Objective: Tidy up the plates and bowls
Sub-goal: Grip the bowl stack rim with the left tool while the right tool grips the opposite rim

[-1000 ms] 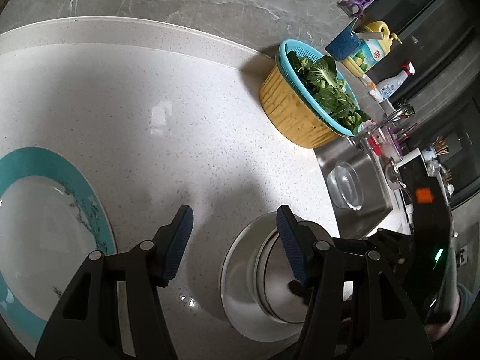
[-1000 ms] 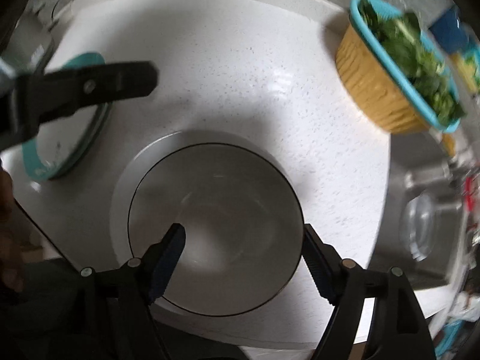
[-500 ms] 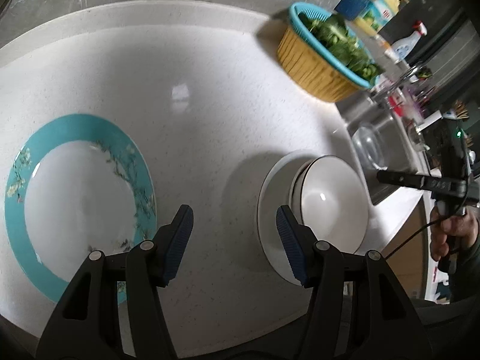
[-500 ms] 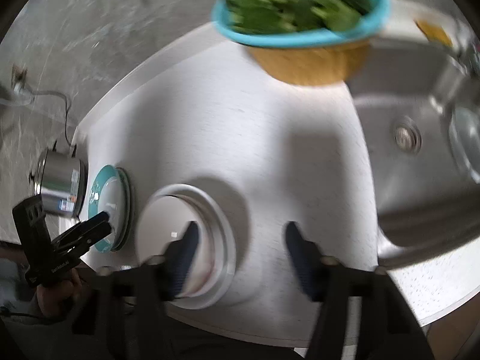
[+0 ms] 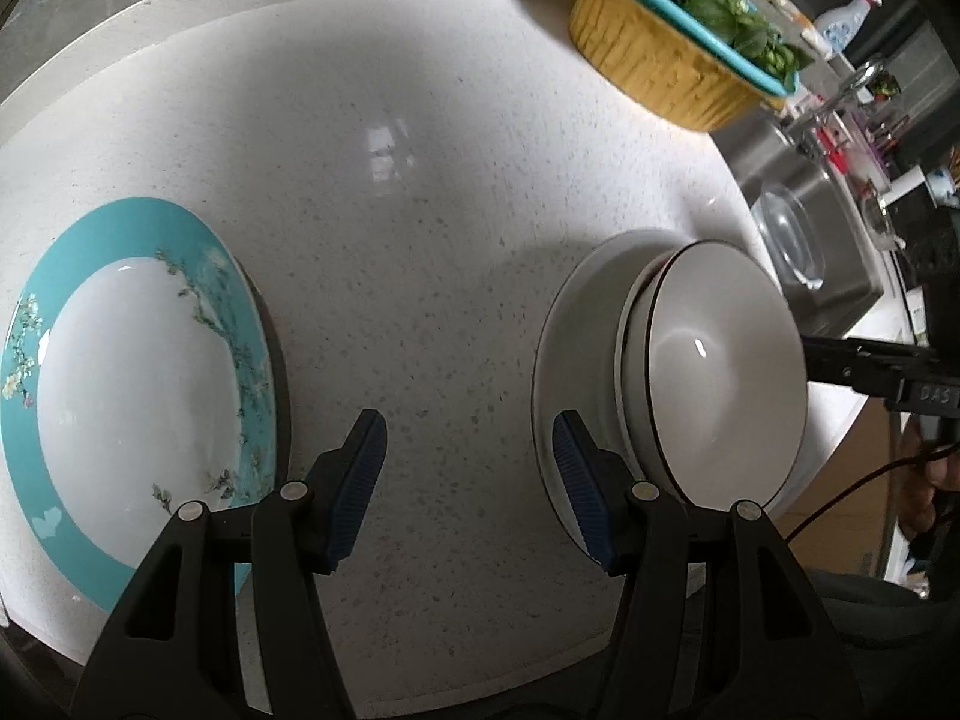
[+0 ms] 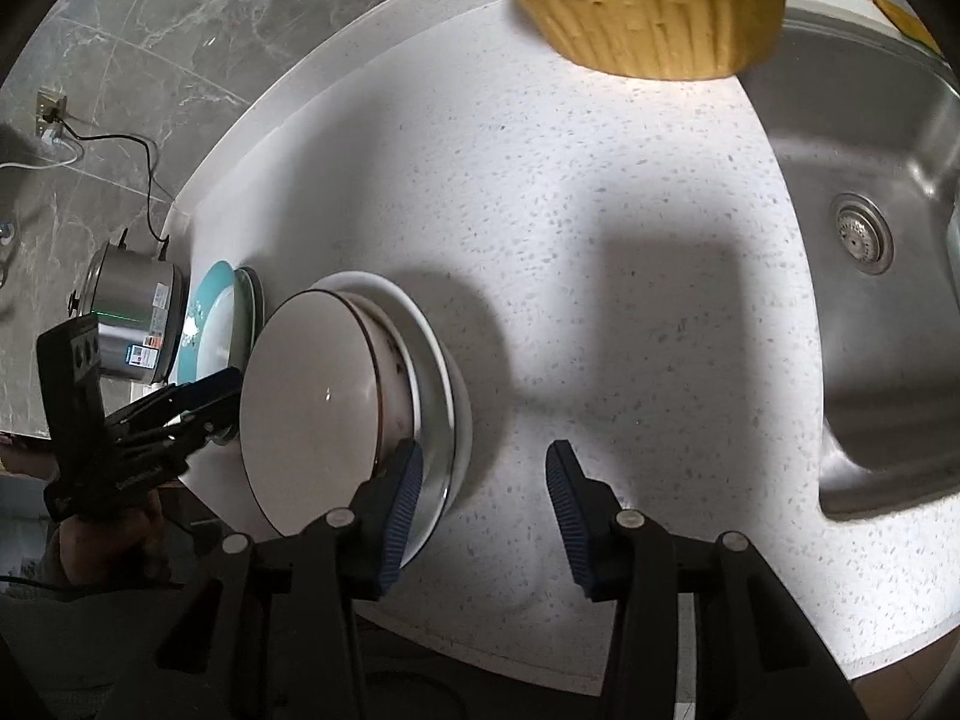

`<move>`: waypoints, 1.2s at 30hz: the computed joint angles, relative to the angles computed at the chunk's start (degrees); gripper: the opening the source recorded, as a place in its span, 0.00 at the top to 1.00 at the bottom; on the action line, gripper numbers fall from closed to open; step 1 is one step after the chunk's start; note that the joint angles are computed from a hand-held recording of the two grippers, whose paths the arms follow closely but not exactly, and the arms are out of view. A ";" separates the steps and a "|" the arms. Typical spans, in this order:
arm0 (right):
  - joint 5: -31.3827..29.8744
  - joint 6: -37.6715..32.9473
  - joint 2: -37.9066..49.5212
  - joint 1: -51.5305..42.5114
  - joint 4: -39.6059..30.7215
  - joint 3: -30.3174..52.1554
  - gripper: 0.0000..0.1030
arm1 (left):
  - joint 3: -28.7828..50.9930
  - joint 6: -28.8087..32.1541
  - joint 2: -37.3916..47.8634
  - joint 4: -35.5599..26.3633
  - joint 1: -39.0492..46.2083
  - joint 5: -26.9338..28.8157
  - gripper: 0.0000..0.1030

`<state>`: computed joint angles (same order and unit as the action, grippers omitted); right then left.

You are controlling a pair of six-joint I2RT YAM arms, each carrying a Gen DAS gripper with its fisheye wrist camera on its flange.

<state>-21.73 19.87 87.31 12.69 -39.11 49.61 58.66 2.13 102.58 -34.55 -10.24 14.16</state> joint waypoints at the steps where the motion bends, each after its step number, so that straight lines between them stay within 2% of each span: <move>1: 0.27 -1.16 0.19 -0.61 -1.08 0.38 0.54 | 0.01 0.29 0.37 0.16 -0.22 -0.15 0.46; 4: 2.05 -1.84 1.05 0.00 -3.45 1.26 0.54 | 1.18 0.08 1.88 0.36 -0.56 -0.48 0.46; 11: 1.53 0.31 2.59 2.98 -1.04 -0.12 0.55 | 2.99 0.25 5.93 1.76 -2.44 -0.92 0.46; 15: 1.75 1.26 2.31 2.96 4.16 -2.99 0.55 | 3.61 -0.36 8.41 4.01 -2.52 -0.67 0.45; 21: 4.71 2.33 -1.77 3.30 15.95 -9.78 0.55 | 4.33 -0.73 11.07 6.05 -2.95 0.82 0.45; 26: 0.00 5.38 -1.50 1.18 23.20 -14.02 0.55 | 3.44 -1.30 11.29 9.86 -2.92 0.75 0.44; 31: 1.51 6.25 0.06 2.23 23.07 -12.17 0.57 | 6.08 0.37 13.20 8.36 -3.56 2.25 0.46; 36: 1.67 6.42 1.02 2.12 23.05 -11.56 0.58 | 7.49 0.62 13.72 7.56 -5.10 1.27 0.49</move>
<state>-20.05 26.30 88.33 14.81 -16.06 38.05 66.15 2.76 116.30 -27.00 -15.33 15.44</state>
